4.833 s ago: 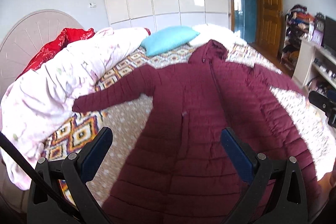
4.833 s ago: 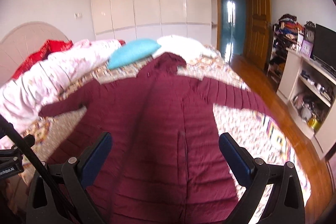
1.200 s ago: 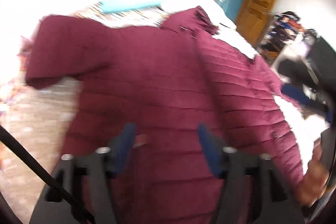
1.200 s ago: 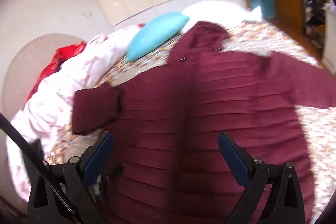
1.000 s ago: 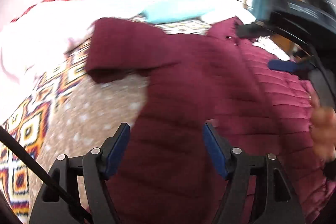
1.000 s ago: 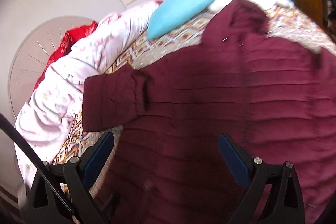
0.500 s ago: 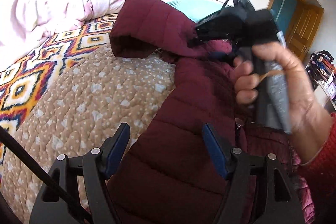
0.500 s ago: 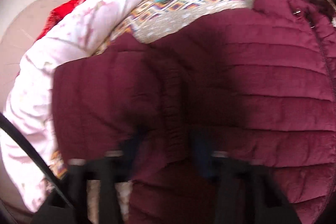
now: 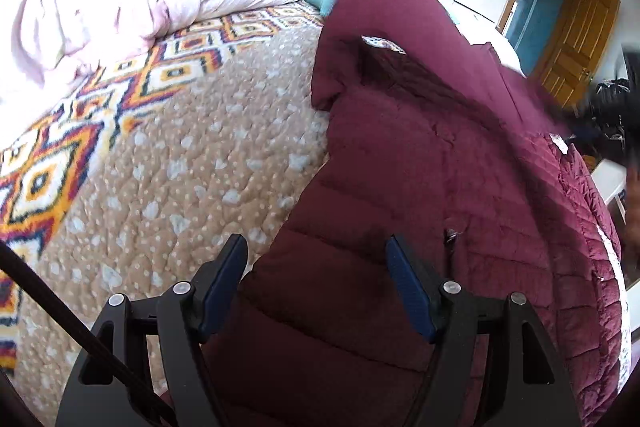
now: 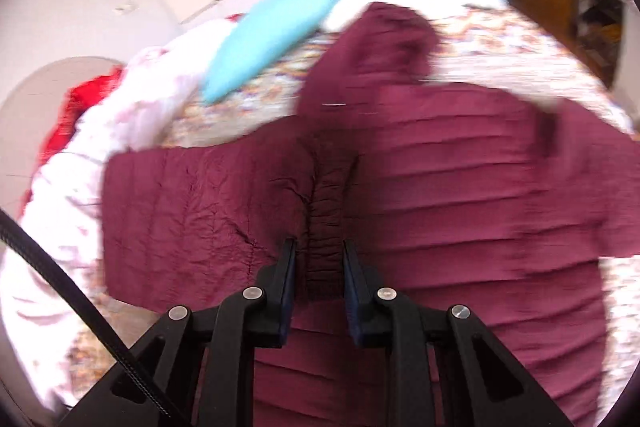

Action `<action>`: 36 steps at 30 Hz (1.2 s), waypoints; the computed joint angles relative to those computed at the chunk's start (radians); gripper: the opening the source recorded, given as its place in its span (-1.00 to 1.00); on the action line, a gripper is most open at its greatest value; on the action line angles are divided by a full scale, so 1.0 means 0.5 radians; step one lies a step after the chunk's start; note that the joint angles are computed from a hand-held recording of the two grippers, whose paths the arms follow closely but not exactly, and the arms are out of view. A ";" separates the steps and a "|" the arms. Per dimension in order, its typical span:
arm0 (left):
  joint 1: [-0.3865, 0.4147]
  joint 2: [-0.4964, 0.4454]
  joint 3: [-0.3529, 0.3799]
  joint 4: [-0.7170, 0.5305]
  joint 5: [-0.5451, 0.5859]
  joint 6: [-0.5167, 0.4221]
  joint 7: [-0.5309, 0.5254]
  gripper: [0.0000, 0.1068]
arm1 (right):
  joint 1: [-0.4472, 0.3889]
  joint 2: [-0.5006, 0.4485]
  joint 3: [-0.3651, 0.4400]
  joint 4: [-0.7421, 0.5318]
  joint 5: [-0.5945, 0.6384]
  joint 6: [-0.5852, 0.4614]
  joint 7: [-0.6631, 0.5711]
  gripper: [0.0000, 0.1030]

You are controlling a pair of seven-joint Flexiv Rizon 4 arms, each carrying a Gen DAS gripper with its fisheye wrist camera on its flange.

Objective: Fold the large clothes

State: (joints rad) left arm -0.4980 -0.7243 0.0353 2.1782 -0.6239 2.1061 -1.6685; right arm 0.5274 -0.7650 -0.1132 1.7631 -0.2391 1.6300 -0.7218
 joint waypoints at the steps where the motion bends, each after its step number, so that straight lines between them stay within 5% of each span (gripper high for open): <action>1: -0.057 0.025 0.039 -0.011 -0.052 -0.023 0.036 0.33 | -0.002 0.015 -0.037 0.049 0.016 0.002 0.012 -0.55; 4: -0.184 0.072 0.128 -0.080 -0.180 -0.099 0.171 0.33 | -0.029 0.051 -0.127 0.221 0.097 0.068 0.057 -0.55; 7: -0.412 0.035 0.316 -0.255 -0.414 -0.206 0.407 0.33 | -0.158 0.050 -0.046 0.279 0.145 0.123 0.042 -0.55; 12: -0.658 -0.228 0.660 -0.707 -0.667 -0.513 0.704 0.36 | -0.288 0.006 0.081 0.286 0.164 0.163 -0.026 -0.55; 20: -0.783 -0.673 1.166 -1.147 -0.531 -1.266 0.314 0.35 | -0.387 -0.150 0.172 0.163 0.195 0.226 -0.083 -0.53; 27: -0.913 -0.777 1.402 -1.181 -0.262 -1.425 0.072 0.36 | -0.420 -0.163 0.213 0.163 0.228 0.272 -0.124 -0.40; 29: -0.870 -0.631 1.241 -1.061 -0.250 -1.282 0.132 0.36 | -0.602 -0.133 0.394 0.212 0.225 0.367 -0.125 -0.06; 32: -0.720 -0.374 0.869 -0.833 -0.225 -0.949 0.226 0.36 | -0.508 -0.031 0.229 0.397 0.401 0.554 -0.107 0.32; 34: -0.629 -0.257 0.669 -0.713 -0.157 -0.778 0.230 0.38 | -0.441 0.041 0.068 0.548 0.536 0.637 -0.117 0.35; 36: -0.555 -0.203 0.530 -0.651 -0.083 -0.676 0.188 0.39 | -0.544 0.079 0.067 0.654 0.584 0.702 -0.128 0.35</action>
